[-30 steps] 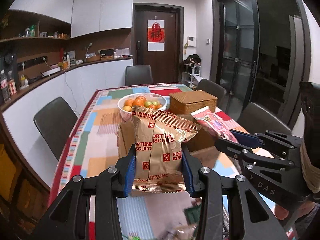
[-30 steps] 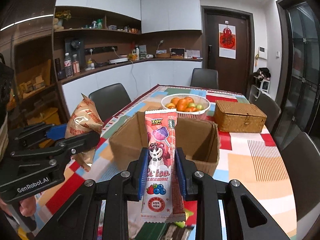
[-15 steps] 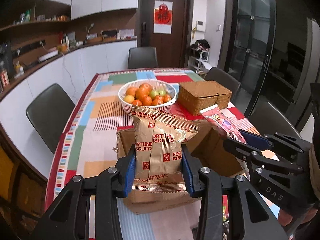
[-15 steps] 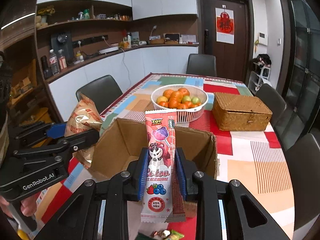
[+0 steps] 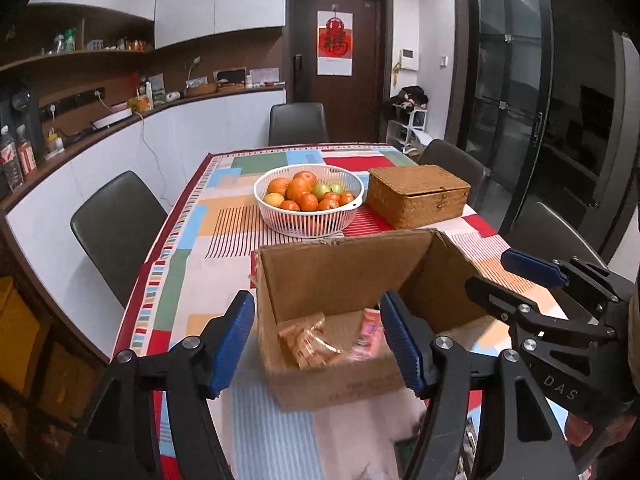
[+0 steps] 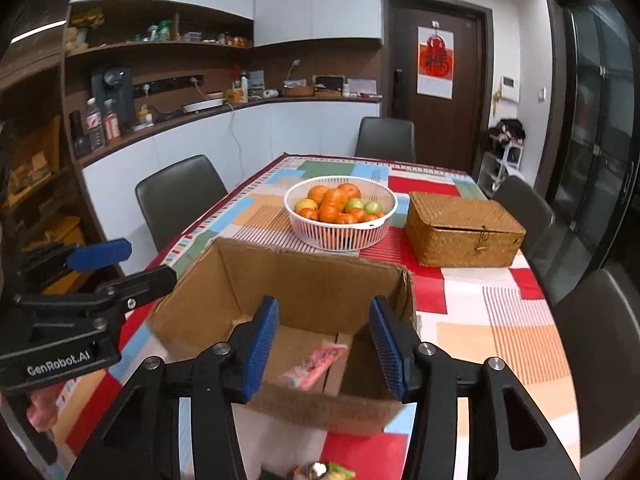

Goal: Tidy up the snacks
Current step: 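Carry both snacks to the cardboard box and open both tools to drop them inside, then move both tools back over the remaining snacks on the table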

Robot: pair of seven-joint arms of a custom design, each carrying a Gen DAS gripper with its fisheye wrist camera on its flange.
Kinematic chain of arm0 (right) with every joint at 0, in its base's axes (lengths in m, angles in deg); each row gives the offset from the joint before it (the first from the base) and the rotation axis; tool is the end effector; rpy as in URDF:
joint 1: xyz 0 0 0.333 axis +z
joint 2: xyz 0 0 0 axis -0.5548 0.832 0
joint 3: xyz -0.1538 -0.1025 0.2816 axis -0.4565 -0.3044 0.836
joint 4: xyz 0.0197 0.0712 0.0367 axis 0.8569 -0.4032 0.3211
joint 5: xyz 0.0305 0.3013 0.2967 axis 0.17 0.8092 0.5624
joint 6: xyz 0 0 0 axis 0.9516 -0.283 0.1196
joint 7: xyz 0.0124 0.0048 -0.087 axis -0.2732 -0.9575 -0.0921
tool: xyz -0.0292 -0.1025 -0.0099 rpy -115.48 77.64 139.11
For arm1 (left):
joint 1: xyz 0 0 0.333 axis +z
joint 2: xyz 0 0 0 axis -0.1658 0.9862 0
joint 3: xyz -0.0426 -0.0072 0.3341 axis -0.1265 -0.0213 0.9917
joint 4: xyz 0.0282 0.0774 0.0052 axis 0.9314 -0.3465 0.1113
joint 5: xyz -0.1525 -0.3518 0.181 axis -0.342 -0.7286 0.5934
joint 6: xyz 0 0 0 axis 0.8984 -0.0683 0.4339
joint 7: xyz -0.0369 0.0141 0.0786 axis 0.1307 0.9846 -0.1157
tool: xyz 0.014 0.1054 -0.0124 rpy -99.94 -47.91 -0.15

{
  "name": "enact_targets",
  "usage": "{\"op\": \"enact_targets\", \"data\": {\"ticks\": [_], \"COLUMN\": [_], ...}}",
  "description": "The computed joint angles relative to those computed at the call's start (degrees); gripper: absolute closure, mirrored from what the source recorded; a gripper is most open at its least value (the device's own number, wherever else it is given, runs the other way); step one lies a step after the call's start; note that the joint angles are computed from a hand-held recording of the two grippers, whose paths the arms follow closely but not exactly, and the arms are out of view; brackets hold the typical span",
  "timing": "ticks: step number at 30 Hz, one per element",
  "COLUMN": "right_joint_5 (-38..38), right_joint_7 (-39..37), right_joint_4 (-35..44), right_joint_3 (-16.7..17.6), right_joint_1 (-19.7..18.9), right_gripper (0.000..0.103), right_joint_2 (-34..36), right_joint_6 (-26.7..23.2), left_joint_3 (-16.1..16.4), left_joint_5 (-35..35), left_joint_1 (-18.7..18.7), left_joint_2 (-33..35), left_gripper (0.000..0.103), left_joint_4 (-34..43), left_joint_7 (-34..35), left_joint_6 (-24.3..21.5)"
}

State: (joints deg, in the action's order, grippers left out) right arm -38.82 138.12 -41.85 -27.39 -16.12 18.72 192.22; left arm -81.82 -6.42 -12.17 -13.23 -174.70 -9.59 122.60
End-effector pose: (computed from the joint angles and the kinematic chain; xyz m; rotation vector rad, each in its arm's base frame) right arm 0.4839 0.2695 0.6249 -1.8118 1.3521 -0.7290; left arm 0.4656 -0.2532 0.6388 -1.5619 1.7913 -0.9109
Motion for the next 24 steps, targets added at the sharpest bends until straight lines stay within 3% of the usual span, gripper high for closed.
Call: {"op": "enact_targets", "data": {"ticks": [12, 24], "right_joint_5": [2.2, 7.9], "right_joint_7": [0.1, -4.9], "right_joint_4": [-11.8, -20.7], "right_joint_3": [1.1, 0.2], "right_joint_1": [2.5, 8.8], "right_gripper": [0.053, 0.053], "right_joint_2": [-12.0, -20.1], "right_joint_6": [1.8, -1.8], "left_joint_3": [-1.4, -1.9], "left_joint_5": [-6.2, -15.4], "left_joint_1": [-2.4, -7.8], "left_joint_2": [-15.5, -24.9], "left_gripper": [0.034, 0.032], "left_joint_4": [-12.1, -21.2], "left_joint_7": [2.9, 3.6], "left_joint_6": [0.2, -5.6]}}
